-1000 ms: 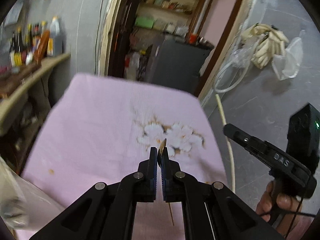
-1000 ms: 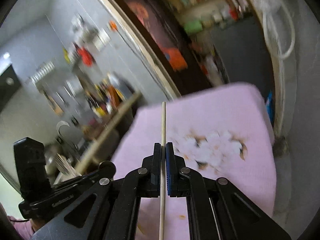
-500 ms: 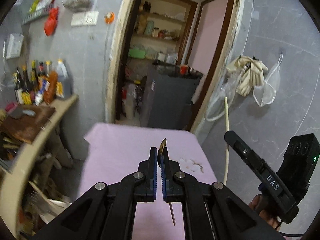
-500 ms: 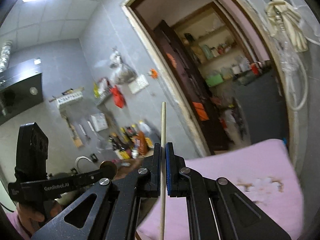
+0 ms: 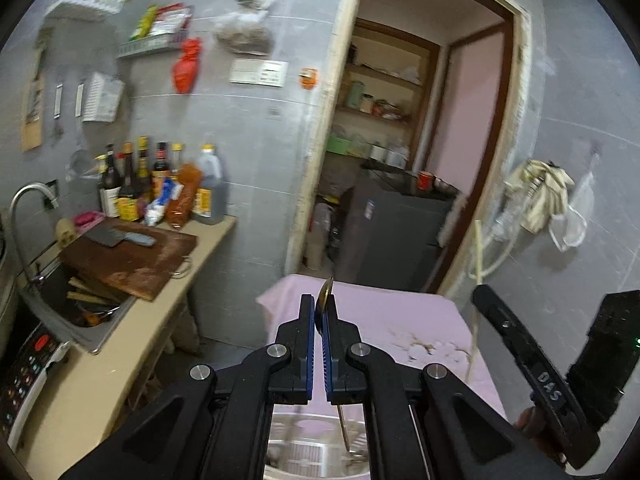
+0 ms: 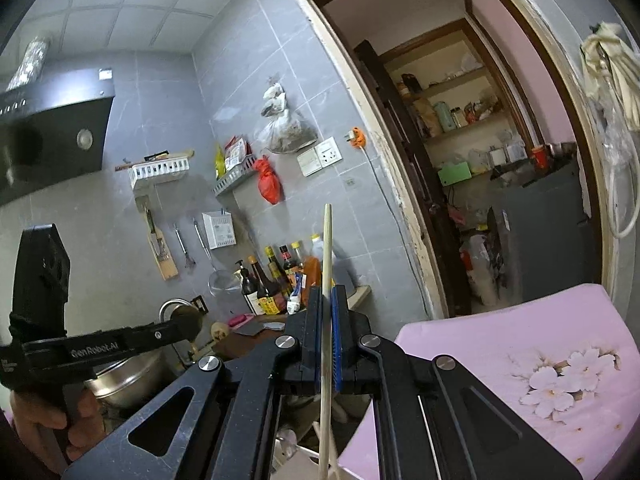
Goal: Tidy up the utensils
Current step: 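Carry gold spoon and chopstick over the white caddy and open both tools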
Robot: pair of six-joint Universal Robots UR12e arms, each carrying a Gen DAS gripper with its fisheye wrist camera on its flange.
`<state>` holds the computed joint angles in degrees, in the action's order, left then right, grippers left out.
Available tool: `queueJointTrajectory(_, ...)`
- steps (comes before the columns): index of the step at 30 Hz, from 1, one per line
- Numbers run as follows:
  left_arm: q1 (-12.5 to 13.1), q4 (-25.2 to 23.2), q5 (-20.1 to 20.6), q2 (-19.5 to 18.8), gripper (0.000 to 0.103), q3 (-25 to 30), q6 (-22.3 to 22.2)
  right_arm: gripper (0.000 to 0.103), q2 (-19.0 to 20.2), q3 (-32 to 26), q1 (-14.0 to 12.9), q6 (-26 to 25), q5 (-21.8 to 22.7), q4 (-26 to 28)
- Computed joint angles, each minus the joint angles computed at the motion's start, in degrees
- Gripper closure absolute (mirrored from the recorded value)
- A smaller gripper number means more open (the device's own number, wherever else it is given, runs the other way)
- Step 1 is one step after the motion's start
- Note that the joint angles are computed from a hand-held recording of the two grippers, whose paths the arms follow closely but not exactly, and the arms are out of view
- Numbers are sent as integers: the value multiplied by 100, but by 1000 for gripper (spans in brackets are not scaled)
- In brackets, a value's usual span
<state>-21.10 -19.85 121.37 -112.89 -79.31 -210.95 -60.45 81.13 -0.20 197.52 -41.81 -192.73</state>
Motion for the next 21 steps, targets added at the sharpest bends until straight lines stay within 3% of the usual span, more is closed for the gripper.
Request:
queueJointTrajectory(9,123,203,246,82,99,-470,-375,99,-39,401,280,287,-891,-718)
queueJointTrajectory(15,67,303,589,3,99,-564,-195,99,-20,594,397,51,-1218,-826)
queueJointTrajectory(21,51,337,485,-39,99,-630,-235,99,40,653,464,-251,-1513,-835)
